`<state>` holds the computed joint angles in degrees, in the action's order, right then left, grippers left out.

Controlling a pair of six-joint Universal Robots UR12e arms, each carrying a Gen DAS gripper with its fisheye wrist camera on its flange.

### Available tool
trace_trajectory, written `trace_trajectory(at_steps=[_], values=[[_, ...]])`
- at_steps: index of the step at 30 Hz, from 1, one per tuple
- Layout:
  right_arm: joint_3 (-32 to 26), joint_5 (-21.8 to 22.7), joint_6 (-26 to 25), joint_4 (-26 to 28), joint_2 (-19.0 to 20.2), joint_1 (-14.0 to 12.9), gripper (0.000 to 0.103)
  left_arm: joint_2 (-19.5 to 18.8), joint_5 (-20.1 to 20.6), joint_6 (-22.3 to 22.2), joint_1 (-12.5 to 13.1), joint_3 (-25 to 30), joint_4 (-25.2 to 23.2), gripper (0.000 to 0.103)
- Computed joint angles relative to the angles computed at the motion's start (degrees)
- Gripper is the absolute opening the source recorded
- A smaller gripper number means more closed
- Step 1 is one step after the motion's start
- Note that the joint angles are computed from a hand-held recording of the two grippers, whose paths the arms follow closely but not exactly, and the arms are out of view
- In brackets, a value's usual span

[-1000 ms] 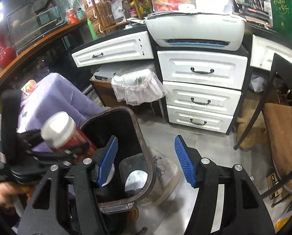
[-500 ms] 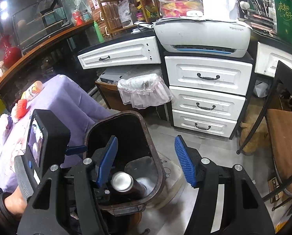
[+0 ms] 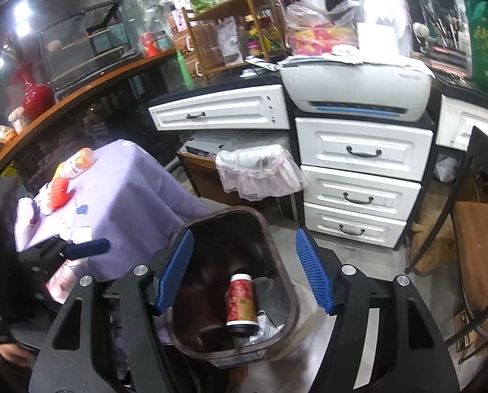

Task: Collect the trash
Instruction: 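Move both tools back over the table toward the white plastic bag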

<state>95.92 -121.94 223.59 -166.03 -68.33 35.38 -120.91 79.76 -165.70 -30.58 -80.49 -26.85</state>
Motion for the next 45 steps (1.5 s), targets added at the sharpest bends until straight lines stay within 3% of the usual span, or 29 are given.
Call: trace_trajectory(at_steps=[9,24,36,41,45], values=[[-5.73,3.46,-6.91,-1.19,3.0,1.45,0.069,4.91,-0.51,-2.29,2.81,-4.56,5.88,0.097],[-21.34,12.67,-19.12,1.09,11.83,4.34,0.073,11.7,8.14,-4.39,8.87,-12.65,10.83,0.097],[-33.59,20.94,-22.68,5.12,18.52,5.03,0.075,15.32,14.02,-11.06,15.31,-17.66,11.85,0.097],[-42.76,25.03,-25.58,9.94,23.55,5.44,0.076,16.28,17.32,-14.57,18.69,-18.85,12.02,0.097],[-54.44,29.73,-28.19,17.2,29.7,5.65,0.076,16.75,17.62,-17.71,21.51,-18.94,11.8,0.097]])
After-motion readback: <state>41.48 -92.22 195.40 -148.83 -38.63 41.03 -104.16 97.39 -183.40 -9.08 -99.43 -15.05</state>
